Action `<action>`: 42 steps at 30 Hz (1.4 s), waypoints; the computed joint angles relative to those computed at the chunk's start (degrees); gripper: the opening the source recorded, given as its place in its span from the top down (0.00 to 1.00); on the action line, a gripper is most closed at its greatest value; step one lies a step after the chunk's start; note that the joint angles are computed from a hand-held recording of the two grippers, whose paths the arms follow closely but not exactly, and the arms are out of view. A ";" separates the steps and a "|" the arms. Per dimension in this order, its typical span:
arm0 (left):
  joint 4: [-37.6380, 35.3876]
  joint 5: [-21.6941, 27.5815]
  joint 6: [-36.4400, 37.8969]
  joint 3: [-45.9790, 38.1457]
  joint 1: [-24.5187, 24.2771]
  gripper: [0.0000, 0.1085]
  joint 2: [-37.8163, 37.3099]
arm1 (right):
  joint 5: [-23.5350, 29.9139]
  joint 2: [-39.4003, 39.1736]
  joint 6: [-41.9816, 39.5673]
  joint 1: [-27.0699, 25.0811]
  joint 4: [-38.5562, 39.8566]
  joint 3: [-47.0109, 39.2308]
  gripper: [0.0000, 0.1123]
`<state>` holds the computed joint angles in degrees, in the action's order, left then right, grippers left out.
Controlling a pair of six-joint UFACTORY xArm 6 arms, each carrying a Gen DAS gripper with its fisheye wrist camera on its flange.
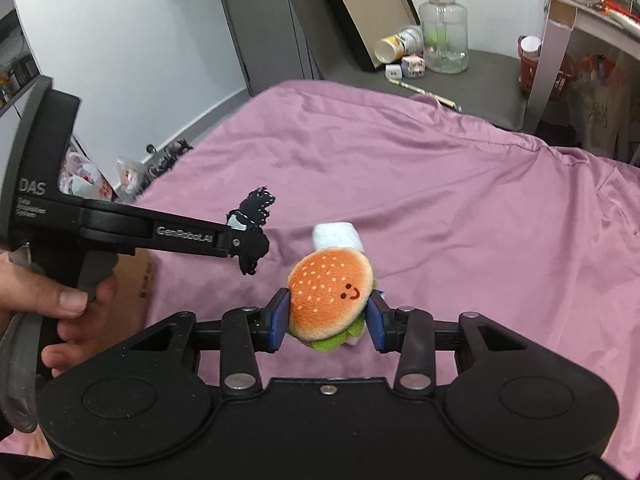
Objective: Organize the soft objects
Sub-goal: 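Grasp the hamburger plush with the right gripper while the left grasps the black plush, then carry both plushes to the cardboard box with both grippers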
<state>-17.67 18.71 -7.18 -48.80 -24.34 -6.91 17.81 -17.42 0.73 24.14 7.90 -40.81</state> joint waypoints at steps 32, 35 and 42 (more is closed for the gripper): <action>19.09 24.53 -9.62 21.38 9.66 0.66 -55.20 | 2.06 -12.00 22.49 20.18 -21.84 -1.38 0.64; 19.13 26.87 -9.09 22.58 10.47 0.66 -59.82 | 1.98 -12.23 24.92 21.93 -24.67 -1.34 0.64; 15.26 31.84 -3.46 25.73 16.70 0.66 -69.61 | 2.92 -10.26 32.23 25.82 -31.23 -2.86 0.64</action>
